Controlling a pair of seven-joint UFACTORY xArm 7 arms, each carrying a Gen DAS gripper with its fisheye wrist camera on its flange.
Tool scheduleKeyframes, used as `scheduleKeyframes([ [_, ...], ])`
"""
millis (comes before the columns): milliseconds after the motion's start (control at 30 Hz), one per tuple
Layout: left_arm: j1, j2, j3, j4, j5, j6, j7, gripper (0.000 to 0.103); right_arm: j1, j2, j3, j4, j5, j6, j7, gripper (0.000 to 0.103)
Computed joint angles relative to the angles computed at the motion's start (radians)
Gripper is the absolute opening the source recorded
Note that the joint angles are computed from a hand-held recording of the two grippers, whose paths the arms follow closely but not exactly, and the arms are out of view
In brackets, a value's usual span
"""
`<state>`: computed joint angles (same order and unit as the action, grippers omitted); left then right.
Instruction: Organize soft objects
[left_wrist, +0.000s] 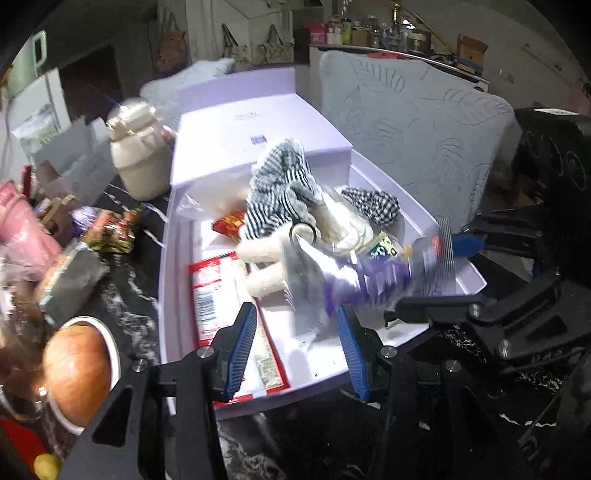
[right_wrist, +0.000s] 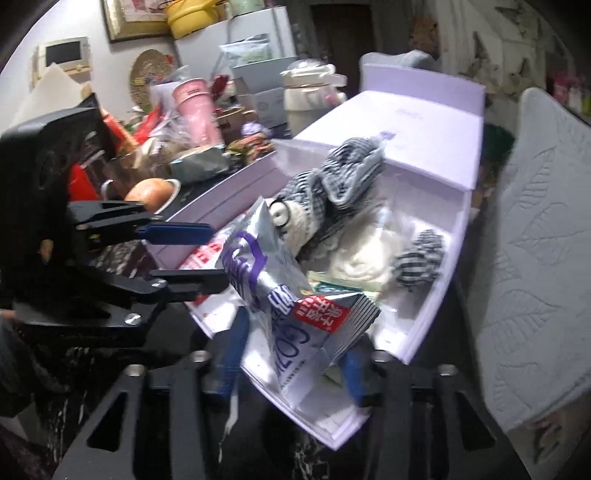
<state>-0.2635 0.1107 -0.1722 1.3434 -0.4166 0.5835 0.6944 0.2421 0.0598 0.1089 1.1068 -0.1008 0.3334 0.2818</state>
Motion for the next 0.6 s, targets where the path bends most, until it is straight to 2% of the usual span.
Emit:
scheduleKeyframes([
  [67, -0.003, -0.033, 0.002, -0.023, 0.007, -0.020, -0.021, 0.045, 0.010, -0.022, -0.011, -0.004, -0.096, 0.022, 0.098, 0.071],
  [167, -0.012, -0.065, 0.008, -0.036, 0.040, -0.033, -0.066, 0.045, 0.014, -0.062, -0.006, 0.000, -0.287, 0.075, 0.270, 0.072],
  [233, -0.016, -0.088, 0.014, -0.043, 0.056, -0.038, -0.093, 0.045, 0.011, -0.086, 0.009, 0.007, -0.371, 0.117, 0.354, 0.072],
  [400, -0.021, -0.173, 0.031, -0.078, 0.026, -0.056, -0.092, 0.045, -0.003, -0.162, 0.061, 0.017, -0.528, 0.210, 0.531, 0.076],
  [600, -0.038, -0.288, 0.067, -0.128, -0.010, -0.055, -0.084, 0.045, -0.004, -0.245, 0.136, 0.037, -0.633, 0.323, 0.660, 0.079],
])
